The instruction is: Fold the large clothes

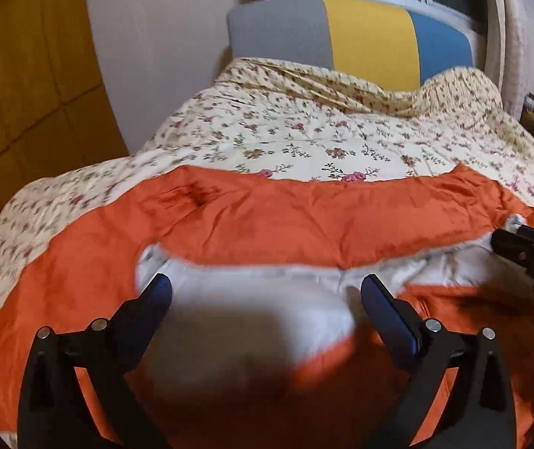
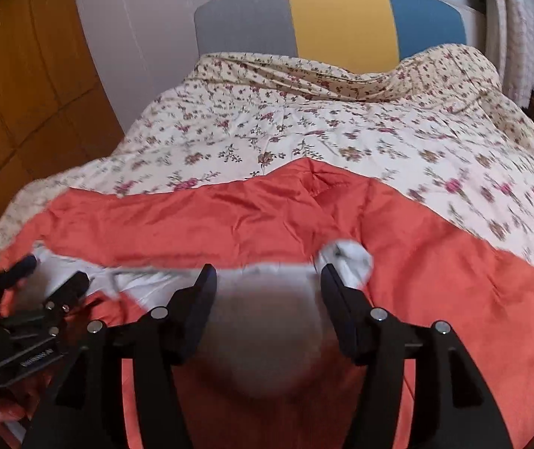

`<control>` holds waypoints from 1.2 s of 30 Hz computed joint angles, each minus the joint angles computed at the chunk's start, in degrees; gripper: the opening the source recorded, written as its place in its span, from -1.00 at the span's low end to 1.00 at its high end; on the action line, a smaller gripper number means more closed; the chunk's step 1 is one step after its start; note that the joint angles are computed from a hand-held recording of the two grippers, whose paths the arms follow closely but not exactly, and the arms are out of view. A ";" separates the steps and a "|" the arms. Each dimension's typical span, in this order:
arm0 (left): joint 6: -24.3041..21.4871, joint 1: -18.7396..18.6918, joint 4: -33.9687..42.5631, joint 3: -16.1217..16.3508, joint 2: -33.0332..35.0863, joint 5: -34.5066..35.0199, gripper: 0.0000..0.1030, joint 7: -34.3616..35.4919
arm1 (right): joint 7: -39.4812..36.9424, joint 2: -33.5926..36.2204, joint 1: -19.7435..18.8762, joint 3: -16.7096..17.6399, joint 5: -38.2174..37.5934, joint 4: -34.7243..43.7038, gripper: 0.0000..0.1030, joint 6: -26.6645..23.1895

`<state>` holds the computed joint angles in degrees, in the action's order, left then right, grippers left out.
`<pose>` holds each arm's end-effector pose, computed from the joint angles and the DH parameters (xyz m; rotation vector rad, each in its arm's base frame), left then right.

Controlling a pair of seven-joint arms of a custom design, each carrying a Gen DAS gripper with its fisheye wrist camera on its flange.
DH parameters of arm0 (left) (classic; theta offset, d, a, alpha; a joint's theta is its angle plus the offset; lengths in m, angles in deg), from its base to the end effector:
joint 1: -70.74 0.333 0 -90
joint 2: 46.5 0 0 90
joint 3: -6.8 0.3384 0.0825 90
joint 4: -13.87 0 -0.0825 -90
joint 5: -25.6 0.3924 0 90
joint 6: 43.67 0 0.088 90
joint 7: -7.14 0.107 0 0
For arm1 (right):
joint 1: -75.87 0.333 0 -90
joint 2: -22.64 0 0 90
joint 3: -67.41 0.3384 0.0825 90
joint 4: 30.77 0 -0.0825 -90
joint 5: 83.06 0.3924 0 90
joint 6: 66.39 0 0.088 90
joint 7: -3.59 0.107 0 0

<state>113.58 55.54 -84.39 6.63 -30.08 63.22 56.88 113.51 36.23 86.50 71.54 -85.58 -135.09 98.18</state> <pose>0.6681 -0.2086 0.5186 -1.6304 1.7648 -0.6909 0.6611 0.1720 0.5227 -1.6301 1.7345 -0.4917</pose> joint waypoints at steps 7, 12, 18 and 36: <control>3.15 2.88 -10.80 -0.89 -8.28 0.17 0.94 -7.85 | 3.24 -15.40 -1.76 -1.30 10.18 -19.21 0.12 4.70; 1.01 6.47 -15.23 -2.72 -11.56 -0.36 0.94 -13.63 | 12.07 -24.96 -2.39 -4.36 8.49 -31.39 0.05 5.81; 3.14 9.86 -19.03 -4.48 -13.13 -6.61 0.94 -13.58 | 22.73 -33.56 -7.12 -4.59 1.06 -41.02 0.07 6.54; -0.63 9.71 -17.18 -5.16 -11.93 -6.05 0.94 -12.70 | 52.55 -47.36 -28.45 -0.47 -7.21 -57.66 0.11 15.22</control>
